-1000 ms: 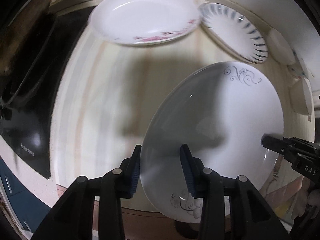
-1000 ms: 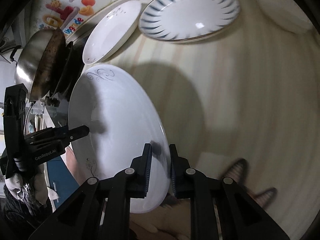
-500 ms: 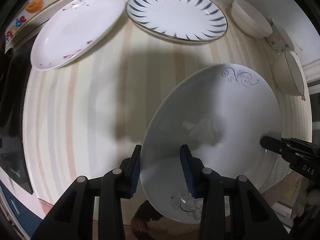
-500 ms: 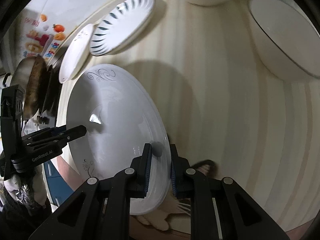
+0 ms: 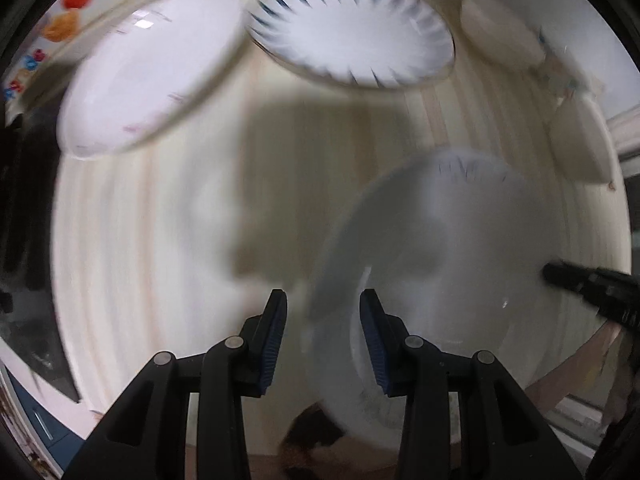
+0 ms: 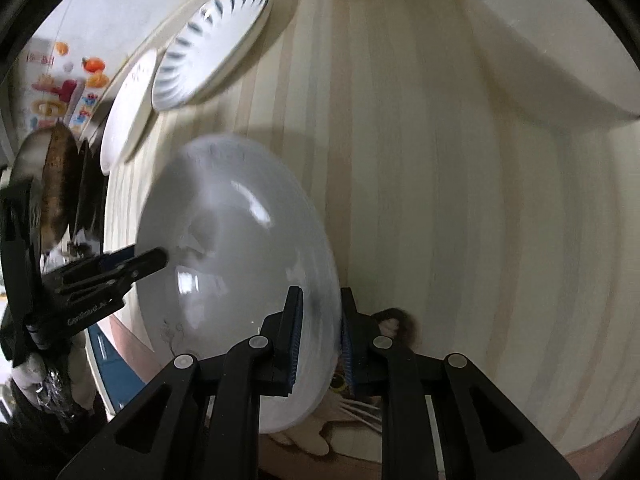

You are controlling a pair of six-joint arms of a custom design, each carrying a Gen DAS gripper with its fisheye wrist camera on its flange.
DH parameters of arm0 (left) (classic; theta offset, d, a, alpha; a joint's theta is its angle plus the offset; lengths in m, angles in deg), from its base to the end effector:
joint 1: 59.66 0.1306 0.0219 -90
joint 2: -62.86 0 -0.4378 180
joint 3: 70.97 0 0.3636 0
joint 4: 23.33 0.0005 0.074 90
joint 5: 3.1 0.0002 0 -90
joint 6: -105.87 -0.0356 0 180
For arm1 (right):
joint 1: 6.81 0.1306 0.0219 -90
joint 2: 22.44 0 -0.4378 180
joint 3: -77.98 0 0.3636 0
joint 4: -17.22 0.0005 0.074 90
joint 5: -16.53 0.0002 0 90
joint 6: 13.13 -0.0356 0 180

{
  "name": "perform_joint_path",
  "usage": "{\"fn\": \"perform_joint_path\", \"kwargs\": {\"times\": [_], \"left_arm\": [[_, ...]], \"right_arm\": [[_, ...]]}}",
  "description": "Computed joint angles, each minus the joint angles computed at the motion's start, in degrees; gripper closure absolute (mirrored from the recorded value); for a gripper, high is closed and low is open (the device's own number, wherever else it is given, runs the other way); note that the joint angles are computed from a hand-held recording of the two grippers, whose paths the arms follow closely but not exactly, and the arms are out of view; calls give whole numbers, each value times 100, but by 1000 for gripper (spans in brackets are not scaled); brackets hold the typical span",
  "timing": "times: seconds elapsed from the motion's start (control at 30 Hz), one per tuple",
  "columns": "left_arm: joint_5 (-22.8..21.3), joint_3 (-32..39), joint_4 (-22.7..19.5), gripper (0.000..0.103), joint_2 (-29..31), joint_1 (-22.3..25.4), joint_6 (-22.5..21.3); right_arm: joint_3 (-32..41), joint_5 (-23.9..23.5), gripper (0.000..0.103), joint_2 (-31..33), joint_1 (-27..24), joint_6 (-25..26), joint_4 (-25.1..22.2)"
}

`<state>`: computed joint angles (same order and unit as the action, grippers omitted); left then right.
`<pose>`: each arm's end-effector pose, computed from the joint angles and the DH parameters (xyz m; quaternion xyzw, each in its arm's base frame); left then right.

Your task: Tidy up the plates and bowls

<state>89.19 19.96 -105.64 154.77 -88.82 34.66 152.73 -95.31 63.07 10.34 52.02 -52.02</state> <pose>0.3594 -0.2027 0.4531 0.0914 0.9939 -0.0420 0.0454 0.3433 0.1193 0.3937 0.0492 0.9771 0.2069 0.0123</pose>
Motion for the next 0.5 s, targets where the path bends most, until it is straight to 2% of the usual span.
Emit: {"fn": "perform_joint_path", "kwargs": {"times": [0.07,0.1,0.13,0.17,0.23,0.3,0.37,0.4,0.5], "left_arm": [[-132,107,-62,67,-206,304,34],[-162,159,-59,67,-295,513,53],[-190,224,-41,66,-348,803,92],[-175,244,-1,65,-370,1067,130],[-78,329,97,65,-295,1537,201],[-27,378,155,65,-157,1844,248],[114,413,122,65,-92,2261,124],[109,389,212,65,-5,2295,185],[159,328,302,65,104,2486,182]], "right_arm": [[490,277,83,-50,-52,-72,-297],[677,267,82,-62,-49,-63,-341],[990,270,76,-25,2,-19,-364],[1275,322,64,62,94,45,-354],[1920,372,46,435,366,200,-180],[2560,217,45,1047,602,344,104],[3140,267,45,1634,799,506,221],[3582,327,46,2083,923,612,233],[4751,404,46,3116,1135,808,-105]]}}
